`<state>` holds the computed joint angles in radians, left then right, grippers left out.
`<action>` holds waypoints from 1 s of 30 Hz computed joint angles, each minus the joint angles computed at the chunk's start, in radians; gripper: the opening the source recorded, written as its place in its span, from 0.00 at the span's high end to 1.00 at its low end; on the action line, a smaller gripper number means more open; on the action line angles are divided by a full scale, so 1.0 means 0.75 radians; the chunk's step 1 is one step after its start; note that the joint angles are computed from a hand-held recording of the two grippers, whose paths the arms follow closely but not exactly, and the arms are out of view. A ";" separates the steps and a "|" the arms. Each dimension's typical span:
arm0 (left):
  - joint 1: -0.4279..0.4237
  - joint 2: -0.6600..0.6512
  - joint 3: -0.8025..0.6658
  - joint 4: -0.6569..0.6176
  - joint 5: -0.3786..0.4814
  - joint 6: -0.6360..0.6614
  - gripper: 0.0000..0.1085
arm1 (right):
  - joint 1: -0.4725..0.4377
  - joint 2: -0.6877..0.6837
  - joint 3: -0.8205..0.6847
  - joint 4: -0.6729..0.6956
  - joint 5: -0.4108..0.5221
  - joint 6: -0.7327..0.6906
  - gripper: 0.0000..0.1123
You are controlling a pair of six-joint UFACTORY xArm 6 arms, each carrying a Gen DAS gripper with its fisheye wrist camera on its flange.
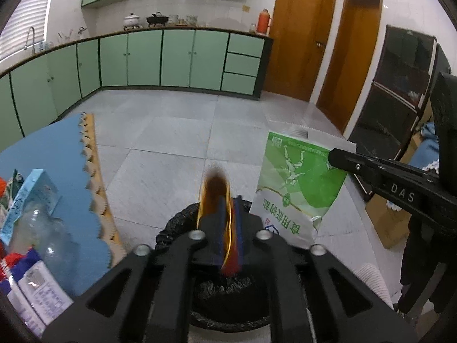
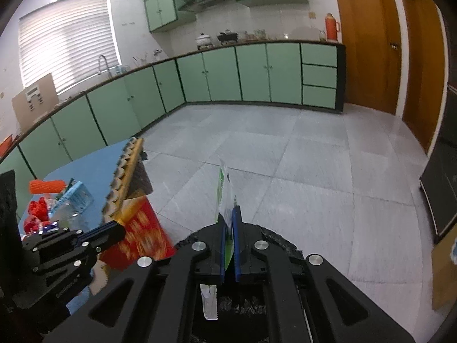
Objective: Collect trash
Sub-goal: 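Carry both packets over the black bin and open both grippers to drop them, then grasp the white-blue paper cup with the left gripper while the right grasps the blue-white snack bag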
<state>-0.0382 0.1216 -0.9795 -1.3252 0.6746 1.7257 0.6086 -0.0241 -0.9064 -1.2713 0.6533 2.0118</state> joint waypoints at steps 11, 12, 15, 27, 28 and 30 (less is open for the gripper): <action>0.053 -0.102 0.055 -0.068 0.026 0.049 0.59 | 0.039 -0.042 0.012 0.004 0.084 0.041 0.47; 0.073 -0.124 0.063 -0.082 0.030 0.058 0.55 | 0.057 -0.040 -0.002 -0.002 0.105 0.042 0.45; 0.146 -0.193 0.094 -0.125 0.048 0.098 0.46 | 0.111 -0.023 -0.061 -0.030 0.166 0.057 0.31; 0.448 -0.232 0.025 -0.234 -0.039 0.158 0.39 | 0.227 0.263 -0.456 -0.236 0.074 0.092 0.19; 0.465 -0.230 0.017 -0.252 -0.063 0.168 0.39 | 0.237 0.302 -0.502 -0.246 0.063 0.085 0.19; 0.504 -0.212 -0.003 -0.284 -0.101 0.188 0.39 | 0.257 0.373 -0.586 -0.270 0.047 0.075 0.19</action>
